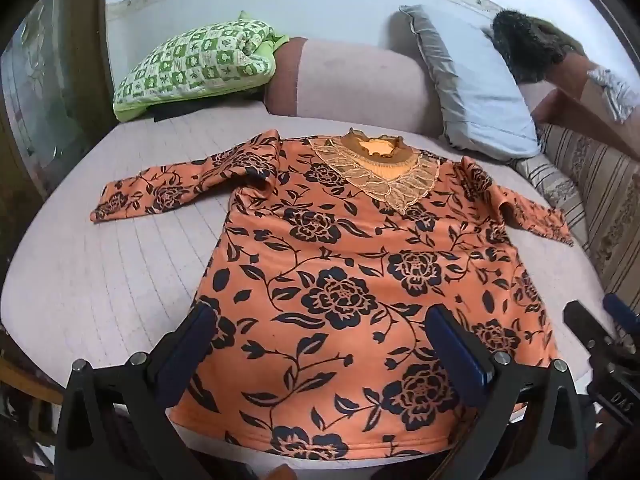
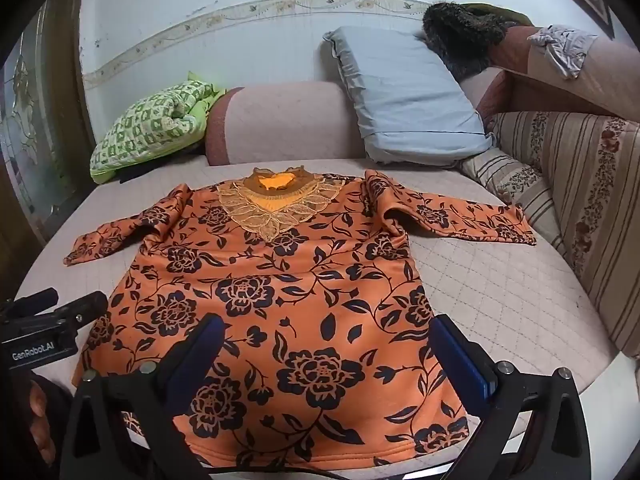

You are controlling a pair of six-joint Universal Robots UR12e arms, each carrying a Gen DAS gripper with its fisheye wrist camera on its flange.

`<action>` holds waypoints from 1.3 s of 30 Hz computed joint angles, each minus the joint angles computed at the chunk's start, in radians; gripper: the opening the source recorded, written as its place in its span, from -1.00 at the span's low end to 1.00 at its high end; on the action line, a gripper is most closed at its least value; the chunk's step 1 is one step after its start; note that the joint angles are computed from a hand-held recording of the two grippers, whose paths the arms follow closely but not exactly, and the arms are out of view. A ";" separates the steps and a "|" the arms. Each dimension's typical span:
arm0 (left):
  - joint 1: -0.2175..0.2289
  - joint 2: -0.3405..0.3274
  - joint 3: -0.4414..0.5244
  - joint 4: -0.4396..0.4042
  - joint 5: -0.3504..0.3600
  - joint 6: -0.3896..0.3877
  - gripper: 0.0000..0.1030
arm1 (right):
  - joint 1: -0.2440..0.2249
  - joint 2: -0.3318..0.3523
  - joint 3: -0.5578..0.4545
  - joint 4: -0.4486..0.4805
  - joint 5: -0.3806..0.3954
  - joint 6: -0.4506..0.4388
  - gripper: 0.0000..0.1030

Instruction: Fold small clothes

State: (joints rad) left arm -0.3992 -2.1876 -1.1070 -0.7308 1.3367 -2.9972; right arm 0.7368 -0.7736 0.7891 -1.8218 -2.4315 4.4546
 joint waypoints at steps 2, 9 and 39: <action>0.000 0.004 -0.006 0.009 -0.007 0.009 1.00 | -0.001 0.000 -0.002 0.008 0.000 -0.007 1.00; 0.003 0.017 -0.031 0.058 -0.009 0.030 1.00 | 0.000 -0.006 0.002 0.004 -0.010 -0.037 1.00; 0.006 0.024 -0.044 0.055 -0.005 0.027 1.00 | 0.007 0.008 -0.025 0.036 -0.019 -0.023 1.00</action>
State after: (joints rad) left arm -0.3928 -2.1640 -1.1510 -0.6757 1.3317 -2.9706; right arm 0.7438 -0.7652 0.7637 -1.7862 -2.4502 4.4315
